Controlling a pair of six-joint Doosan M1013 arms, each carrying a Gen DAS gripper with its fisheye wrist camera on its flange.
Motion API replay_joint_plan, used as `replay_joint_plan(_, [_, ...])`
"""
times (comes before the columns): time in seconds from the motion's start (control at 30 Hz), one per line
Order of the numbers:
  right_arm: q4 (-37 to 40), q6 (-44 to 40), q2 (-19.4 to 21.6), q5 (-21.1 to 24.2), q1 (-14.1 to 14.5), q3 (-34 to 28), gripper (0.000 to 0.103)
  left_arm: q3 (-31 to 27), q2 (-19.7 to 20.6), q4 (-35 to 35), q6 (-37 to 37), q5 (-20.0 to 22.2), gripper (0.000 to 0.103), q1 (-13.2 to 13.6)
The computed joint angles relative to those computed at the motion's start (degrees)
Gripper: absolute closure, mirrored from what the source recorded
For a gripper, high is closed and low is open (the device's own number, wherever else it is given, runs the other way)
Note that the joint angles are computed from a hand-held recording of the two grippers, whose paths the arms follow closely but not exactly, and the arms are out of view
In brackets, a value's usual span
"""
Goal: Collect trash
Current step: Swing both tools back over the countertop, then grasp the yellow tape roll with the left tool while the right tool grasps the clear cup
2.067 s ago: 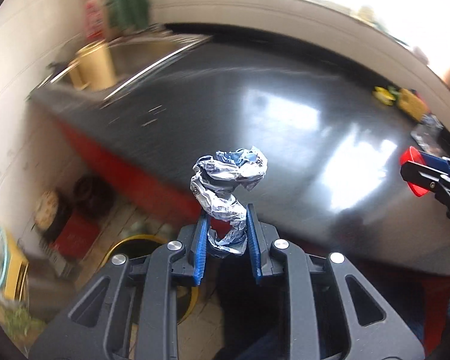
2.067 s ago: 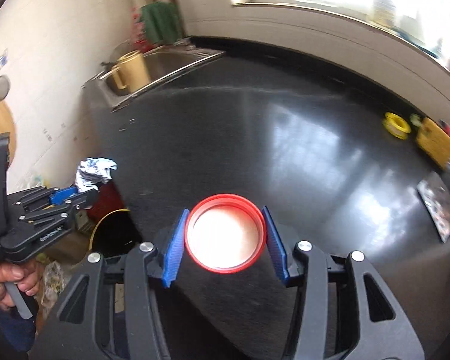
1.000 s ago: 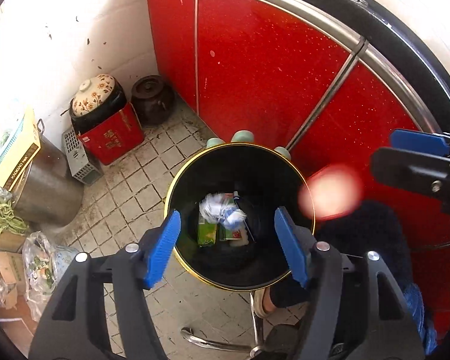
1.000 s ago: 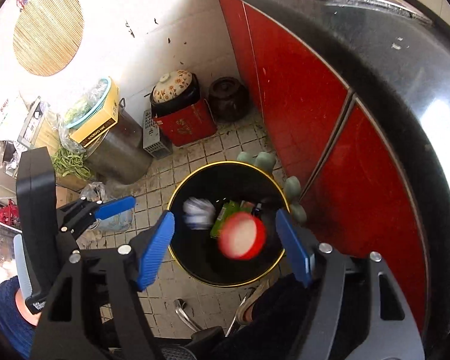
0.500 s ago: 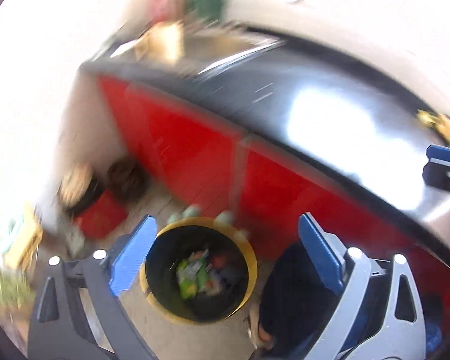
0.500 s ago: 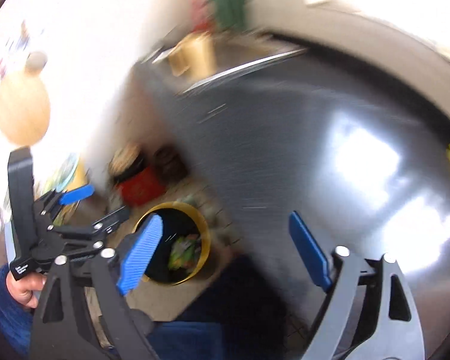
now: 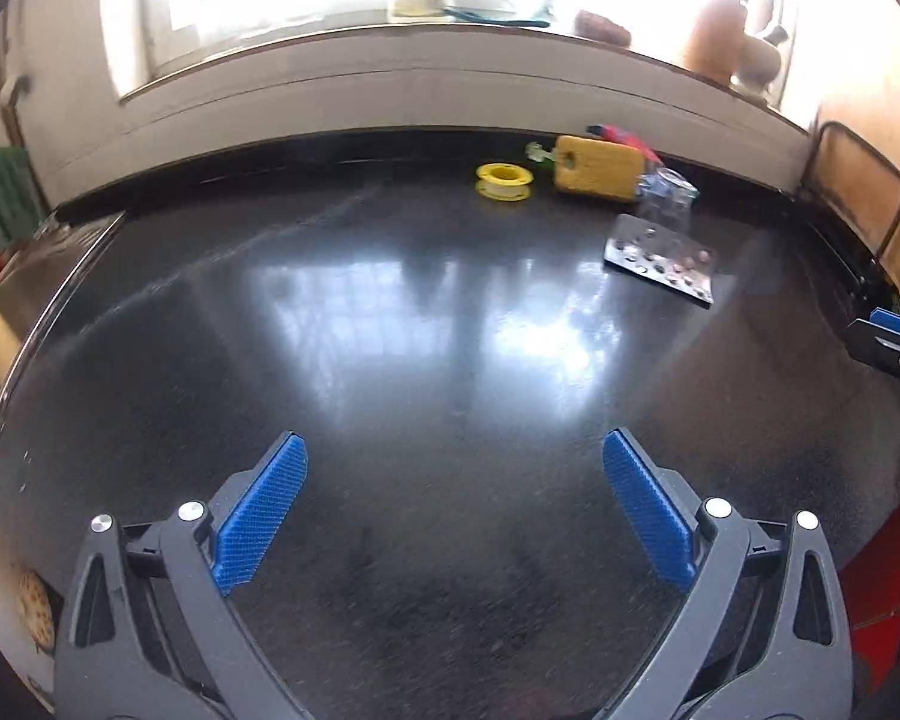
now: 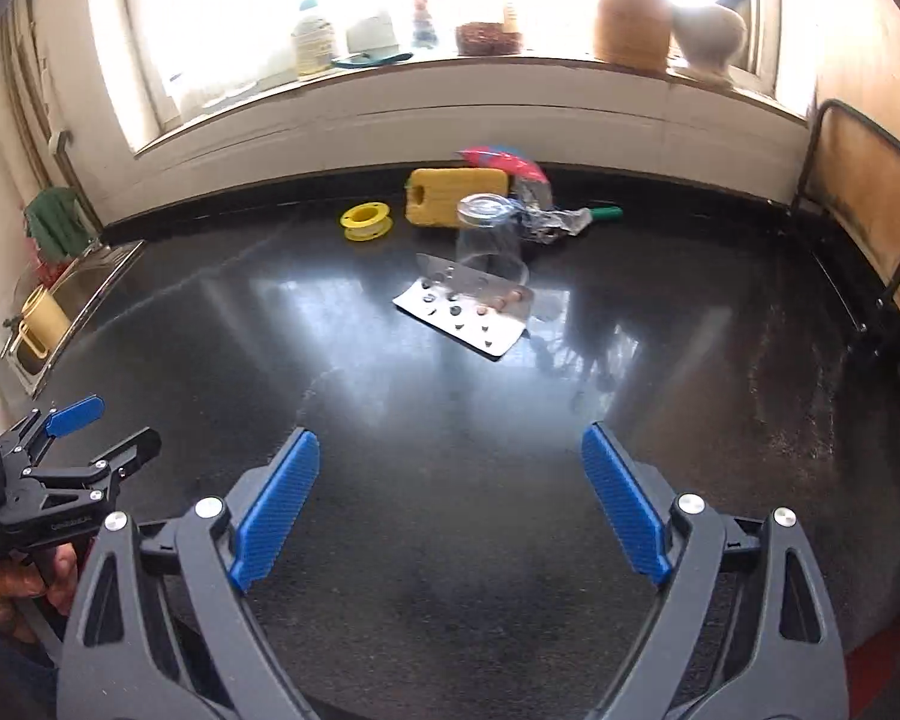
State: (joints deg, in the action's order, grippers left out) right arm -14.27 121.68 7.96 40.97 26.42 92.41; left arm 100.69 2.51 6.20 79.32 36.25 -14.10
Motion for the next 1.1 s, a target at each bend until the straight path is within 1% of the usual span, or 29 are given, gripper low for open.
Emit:
replay_joint_plan(0.1, [1.7, -1.99, -0.36, -0.38, -1.93, 0.79, 0.017, -1.36, 1.65, -0.25, 2.19, 0.54, 0.007, -1.16])
replay_joint_plan(0.13, [2.06, -2.31, -0.05, -0.37, -1.91, 0.47, 0.017, -1.84, 2.1, -0.08, 2.6, 1.08, 0.007, -1.33])
replay_joint_plan(0.2, [4.73, -5.42, 1.04, -0.64, -2.88, -0.43, 0.017, -3.4, 3.65, 0.69, 2.63, 1.75, 0.007, -1.63])
replay_joint_plan(0.27, [5.49, -5.94, 3.19, 0.21, -2.6, -2.77, 0.017, -5.3, 5.28, -0.43, 3.54, 2.32, 0.007, -1.26])
replay_joint_plan(0.33, [6.37, -7.02, 5.27, 1.32, -3.16, -5.27, 0.017, -8.04, 7.69, -1.78, 4.13, 3.0, 0.007, -0.73])
replay_joint_plan(0.43, [7.7, -9.1, 8.71, 3.13, -4.12, -9.64, 0.017, -13.17, 12.26, -3.89, 4.87, 5.27, 0.007, 0.45])
replay_joint_plan(0.5, [7.26, -10.15, 11.52, 4.19, -4.63, -13.08, 0.017, -16.9, 15.6, -3.38, 3.87, 6.51, 0.007, 0.91])
replay_joint_plan(0.57, [8.27, -11.2, 14.25, 6.13, -5.29, -16.46, 0.017, -21.64, 19.4, -3.87, 4.12, 9.04, 0.007, 1.29])
replay_joint_plan(0.63, [9.64, -11.98, 16.81, 7.14, -6.03, -19.52, 0.017, -24.92, 21.96, -4.14, 4.45, 9.65, 0.007, 1.46])
replay_joint_plan(0.67, [9.91, -12.28, 18.09, 8.0, -6.35, -21.02, 0.019, -27.19, 23.66, -3.75, 4.23, 10.36, 0.007, 1.44])
replay_joint_plan(0.77, [9.25, -12.14, 22.05, 11.53, -6.94, -25.69, 0.026, -32.7, 27.67, -6.42, 5.48, 12.66, 0.007, 1.93])
replay_joint_plan(0.83, [9.84, -12.47, 23.43, 12.37, -7.33, -27.19, 0.029, -35.04, 29.4, -4.1, 3.99, 13.01, 0.007, 1.6])
replay_joint_plan(0.9, [10.51, -13.2, 24.5, 13.01, -7.62, -28.26, 0.034, -37.05, 30.92, -4.46, 4.81, 13.2, 0.007, 1.54])
replay_joint_plan(0.93, [10.66, -13.45, 24.82, 13.27, -7.69, -28.54, 0.039, -37.64, 31.41, -4.05, 4.83, 13.05, 0.007, 1.42])
replay_joint_plan(0.97, [10.79, -13.72, 25.12, 13.47, -7.76, -28.78, 0.048, -38.28, 31.93, -3.47, 4.9, 12.97, 0.007, 1.26])
replay_joint_plan(1.03, [9.87, -13.81, 25.2, 13.03, -7.68, -28.77, 0.05, -39.04, 32.65, -2.59, 4.95, 12.8, 0.01, 1.02])
replay_joint_plan(1.07, [8.9, -13.82, 25.19, 12.91, -7.52, -28.78, 0.051, -38.81, 32.66, -1.63, 4.74, 11.65, 0.015, 0.85])
replay_joint_plan(1.1, [8.22, -13.7, 25.06, 12.49, -7.4, -28.6, 0.053, -38.57, 32.59, -1.78, 4.94, 10.58, 0.023, 0.85])
